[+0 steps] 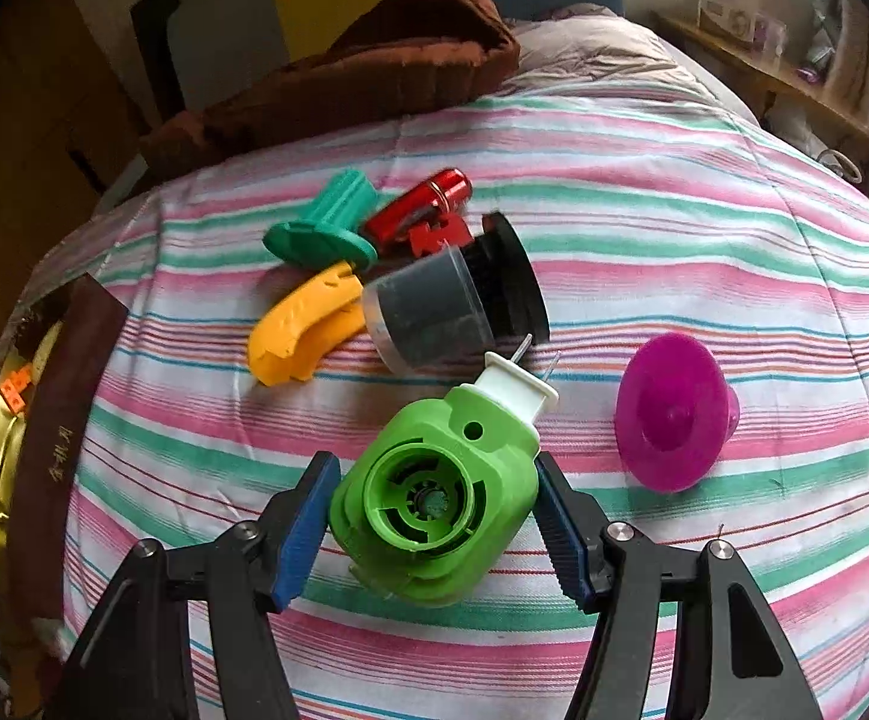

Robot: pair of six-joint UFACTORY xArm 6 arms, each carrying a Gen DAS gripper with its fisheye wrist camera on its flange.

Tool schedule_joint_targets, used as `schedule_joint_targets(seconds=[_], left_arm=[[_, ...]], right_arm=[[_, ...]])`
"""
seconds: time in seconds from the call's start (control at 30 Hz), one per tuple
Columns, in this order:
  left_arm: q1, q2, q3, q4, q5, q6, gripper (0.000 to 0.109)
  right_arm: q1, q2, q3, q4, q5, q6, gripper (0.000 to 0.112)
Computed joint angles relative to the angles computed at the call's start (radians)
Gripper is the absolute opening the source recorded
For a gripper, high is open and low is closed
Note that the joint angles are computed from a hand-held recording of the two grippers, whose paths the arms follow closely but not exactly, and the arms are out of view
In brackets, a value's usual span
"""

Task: Organize rigid objects
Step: 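Grasp the orange block with the left tool, carry it into the tray, release, then carry the green pronged piece into the gold tray and open the right tool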

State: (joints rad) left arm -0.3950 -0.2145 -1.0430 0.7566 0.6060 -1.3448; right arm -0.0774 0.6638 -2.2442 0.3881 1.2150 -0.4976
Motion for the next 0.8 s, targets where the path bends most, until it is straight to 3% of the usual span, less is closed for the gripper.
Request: schedule_joint_targets(seconds=[0.2,0.5,0.8], left_arm=[[-0.019,0.017,-0.003,-0.015,0.004,0.008,0.039],[-0.028,-0.013,0.026,-0.004,0.01,0.01,0.039],[-0.031,-0.07,0.073,0.053,0.035,-0.066,0.039]], right_arm=[[0.008,-0.043,0.062,0.039,-0.048,-0.041,0.065],[0.056,-0.129,0.158,0.133,0.04,-0.077,0.065],[0.207,-0.237,0.228,0.266,0.062,-0.131,0.065]])
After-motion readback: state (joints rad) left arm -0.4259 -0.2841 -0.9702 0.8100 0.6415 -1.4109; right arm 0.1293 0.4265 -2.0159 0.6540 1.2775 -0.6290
